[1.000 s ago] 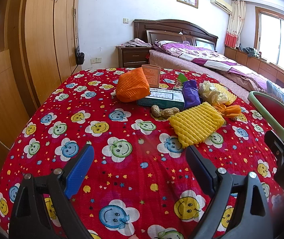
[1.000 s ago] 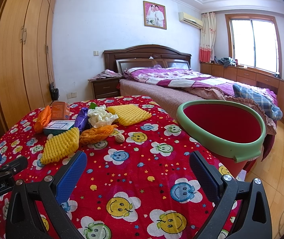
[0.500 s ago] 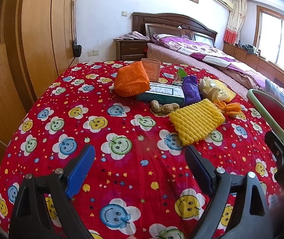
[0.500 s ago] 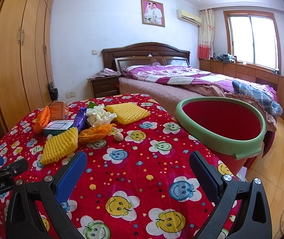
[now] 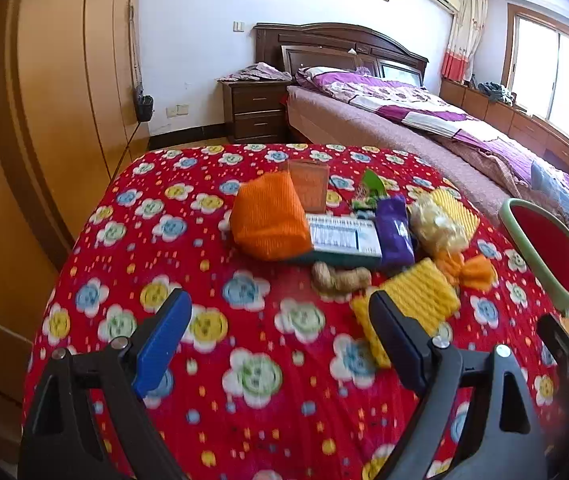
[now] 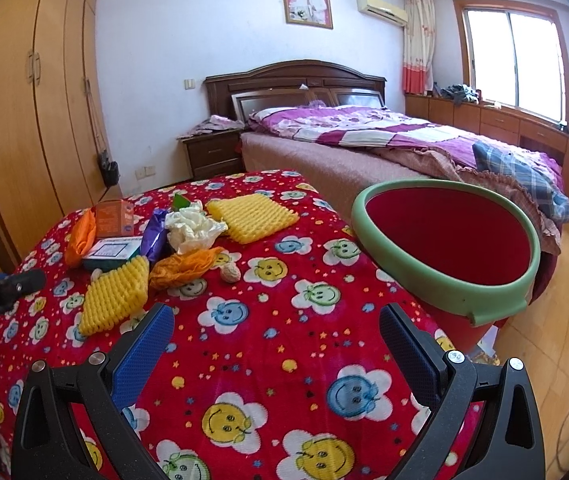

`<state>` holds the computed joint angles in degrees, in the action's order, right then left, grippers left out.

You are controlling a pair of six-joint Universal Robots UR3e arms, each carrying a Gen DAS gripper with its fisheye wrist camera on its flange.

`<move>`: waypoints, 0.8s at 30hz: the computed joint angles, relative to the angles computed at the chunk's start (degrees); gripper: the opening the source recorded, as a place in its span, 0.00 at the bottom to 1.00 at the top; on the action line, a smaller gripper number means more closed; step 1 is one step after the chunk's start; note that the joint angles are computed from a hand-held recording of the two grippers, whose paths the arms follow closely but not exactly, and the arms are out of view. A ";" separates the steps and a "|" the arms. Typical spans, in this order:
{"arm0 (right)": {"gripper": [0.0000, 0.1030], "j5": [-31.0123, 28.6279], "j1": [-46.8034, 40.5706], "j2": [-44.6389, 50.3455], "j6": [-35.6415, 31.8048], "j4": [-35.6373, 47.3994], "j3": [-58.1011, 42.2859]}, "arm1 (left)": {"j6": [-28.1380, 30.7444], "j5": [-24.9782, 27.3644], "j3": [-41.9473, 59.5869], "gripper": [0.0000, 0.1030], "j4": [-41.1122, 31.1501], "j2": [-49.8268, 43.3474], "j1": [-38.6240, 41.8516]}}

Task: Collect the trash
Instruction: 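Grasp the orange mesh bag with the left tool while the right tool grasps the orange foam net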

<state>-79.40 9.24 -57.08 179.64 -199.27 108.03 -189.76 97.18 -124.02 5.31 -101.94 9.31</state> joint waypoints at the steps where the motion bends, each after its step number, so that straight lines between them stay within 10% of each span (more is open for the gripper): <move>1: 0.99 0.21 -0.13 -0.21 0.00 1.10 -0.63 | 0.33 -0.70 1.23 0.88 -1.15 -0.19 0.58; 24: 0.99 -0.82 -0.22 4.61 3.38 22.80 -21.20 | 3.06 -14.32 25.20 0.82 -14.59 -17.88 9.96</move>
<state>-80.22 9.02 -52.47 183.02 -176.48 86.82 -186.70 82.86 -98.82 -9.28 -119.82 19.27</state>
